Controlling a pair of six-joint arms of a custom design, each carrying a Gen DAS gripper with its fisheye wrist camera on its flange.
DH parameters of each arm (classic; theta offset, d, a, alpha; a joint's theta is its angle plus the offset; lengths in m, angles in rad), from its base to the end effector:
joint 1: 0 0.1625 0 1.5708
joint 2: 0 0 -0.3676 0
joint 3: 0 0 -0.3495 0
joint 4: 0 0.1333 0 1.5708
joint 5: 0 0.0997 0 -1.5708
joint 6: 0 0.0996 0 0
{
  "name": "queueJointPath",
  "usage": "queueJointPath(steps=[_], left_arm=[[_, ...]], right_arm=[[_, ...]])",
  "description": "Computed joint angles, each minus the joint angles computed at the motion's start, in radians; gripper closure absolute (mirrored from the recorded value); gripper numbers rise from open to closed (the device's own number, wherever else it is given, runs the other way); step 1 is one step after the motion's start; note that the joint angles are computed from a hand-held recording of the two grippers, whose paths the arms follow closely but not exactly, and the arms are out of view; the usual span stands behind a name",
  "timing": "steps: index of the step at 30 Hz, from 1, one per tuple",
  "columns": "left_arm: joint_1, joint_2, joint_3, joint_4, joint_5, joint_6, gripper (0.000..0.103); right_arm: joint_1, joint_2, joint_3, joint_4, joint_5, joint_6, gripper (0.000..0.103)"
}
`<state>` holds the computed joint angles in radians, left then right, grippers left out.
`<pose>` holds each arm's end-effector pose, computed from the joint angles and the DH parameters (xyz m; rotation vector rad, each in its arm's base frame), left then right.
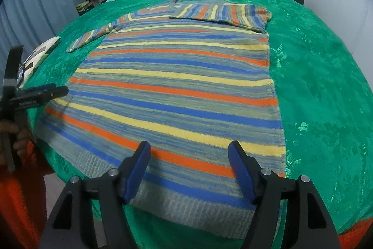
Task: Fold small clothes
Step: 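Move the left gripper to the other sleeve cuff and grasp it, then fold the held sleeve across the sweater body and open the left gripper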
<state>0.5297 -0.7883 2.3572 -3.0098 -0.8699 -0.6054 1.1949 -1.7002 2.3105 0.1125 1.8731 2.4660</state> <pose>-0.2012 -0.3467 -0.0147 0.6022 2.4436 -0.5632 0.0067 -0.2653 0.1891 0.1923 -2.3628 0.7426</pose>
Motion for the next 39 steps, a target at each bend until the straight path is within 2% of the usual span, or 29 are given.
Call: queueJointPath(steps=[3,5,7,10,11,14,16,17,20,22,23,24,25,26,28,32,36,39], left_arm=[[0.059,-0.068,-0.032,0.002,-0.076,0.08,0.008],[0.126,-0.14,-0.072,0.021,-0.108,0.143,0.008],[0.204,-0.204,-0.131,0.074,-0.119,0.178,0.006],[0.36,-0.262,-0.253,0.161,-0.181,0.21,0.006],[0.419,-0.261,-0.308,0.192,-0.184,0.224,0.006],[0.517,-0.23,-0.413,0.25,-0.16,0.221,0.009],[0.577,-0.194,-0.486,0.289,-0.17,0.206,0.017],[0.595,-0.177,-0.511,0.296,-0.171,0.197,0.022],[0.638,-0.126,-0.558,0.263,-0.182,0.168,0.026],[0.659,-0.087,-0.58,0.228,-0.215,0.176,0.03],[0.662,-0.076,-0.586,0.222,-0.219,0.181,0.032],[0.658,-0.059,-0.593,0.213,-0.206,0.187,0.053],[0.648,-0.045,-0.602,0.214,-0.179,0.203,0.079],[0.642,-0.036,-0.622,0.253,-0.168,0.205,0.097],[0.599,-0.022,-0.654,0.29,-0.106,0.22,0.101],[0.494,0.022,-0.741,0.279,-0.076,0.326,0.101],[0.381,0.137,-0.913,0.323,-0.146,0.42,0.101],[0.321,0.244,-1.042,0.362,-0.209,0.477,0.1]], right_arm=[[-0.001,-0.003,-0.001,0.006,-0.011,-0.002,0.035],[-0.006,-0.009,0.0,0.012,-0.018,-0.001,0.035],[-0.016,-0.015,-0.001,0.019,-0.03,0.003,0.035],[-0.036,-0.014,-0.006,0.034,-0.052,0.018,0.035],[-0.04,-0.011,-0.008,0.039,-0.059,0.022,0.035],[-0.028,0.003,-0.013,0.036,-0.05,0.019,0.034],[-0.017,0.019,-0.017,0.03,-0.035,0.017,0.034],[-0.009,0.029,-0.019,0.025,-0.024,0.016,0.034],[0.01,0.051,-0.021,0.008,0.004,0.008,0.033],[0.013,0.061,-0.022,-0.002,0.013,0.002,0.033],[0.012,0.064,-0.022,-0.003,0.014,0.002,0.032],[0.011,0.066,-0.022,-0.004,0.013,0.003,0.032],[0.008,0.065,-0.022,-0.003,0.009,0.005,0.032],[0.005,0.063,-0.023,0.0,0.004,0.006,0.032],[-0.003,0.055,-0.023,0.01,-0.011,0.009,0.032],[-0.034,0.033,-0.025,0.045,-0.068,0.025,0.032],[-0.055,0.025,-0.031,0.073,-0.107,0.038,0.032],[-0.063,0.017,-0.029,0.081,-0.123,0.043,0.032]])
